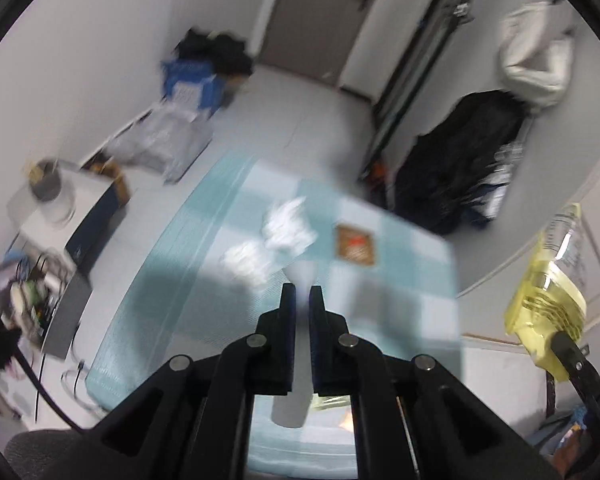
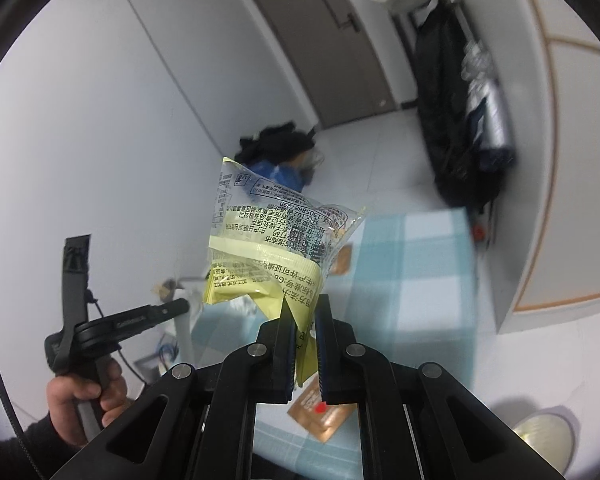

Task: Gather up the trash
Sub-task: 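Carry the foam strip and yellow packet with both tools over the bin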

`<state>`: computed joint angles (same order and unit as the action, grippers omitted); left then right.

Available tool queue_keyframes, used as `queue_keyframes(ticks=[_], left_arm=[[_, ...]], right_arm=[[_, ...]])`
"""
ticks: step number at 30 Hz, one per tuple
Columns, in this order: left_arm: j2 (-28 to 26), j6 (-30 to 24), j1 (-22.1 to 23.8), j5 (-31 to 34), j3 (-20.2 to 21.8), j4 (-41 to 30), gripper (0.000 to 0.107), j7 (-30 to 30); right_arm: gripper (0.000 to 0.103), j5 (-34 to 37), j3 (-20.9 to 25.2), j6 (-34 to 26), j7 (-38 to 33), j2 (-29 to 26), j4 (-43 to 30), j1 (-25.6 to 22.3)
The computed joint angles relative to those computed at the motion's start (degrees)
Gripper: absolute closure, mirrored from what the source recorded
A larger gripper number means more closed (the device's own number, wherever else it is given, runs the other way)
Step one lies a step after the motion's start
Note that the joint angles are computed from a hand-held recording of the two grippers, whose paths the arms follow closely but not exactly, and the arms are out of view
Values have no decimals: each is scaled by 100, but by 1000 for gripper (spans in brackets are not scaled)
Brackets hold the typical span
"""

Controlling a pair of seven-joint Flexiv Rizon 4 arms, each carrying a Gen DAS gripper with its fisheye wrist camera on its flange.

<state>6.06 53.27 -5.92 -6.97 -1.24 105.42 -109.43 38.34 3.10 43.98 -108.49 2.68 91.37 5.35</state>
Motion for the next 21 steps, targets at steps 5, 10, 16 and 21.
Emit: queue_keyframes(ticks=[5, 10, 16, 21], left_arm=[[-90, 411, -333, -798, -115, -209, 105, 849], [-400, 599, -648, -1451, -336, -682, 105, 1555], [-1029, 595, -947, -2214, -675, -1443, 105, 2338], [-1684, 420, -1237, -2436, -1027, -2097, 105, 2775]], right_arm=[[95, -241, -210, 129, 39, 293, -45, -179], [95, -467, -508, 273, 443, 495, -142, -432], [95, -1060, -714, 622, 997, 704, 192, -791], [96, -1696, -815, 627, 1570, 802, 698, -1113]])
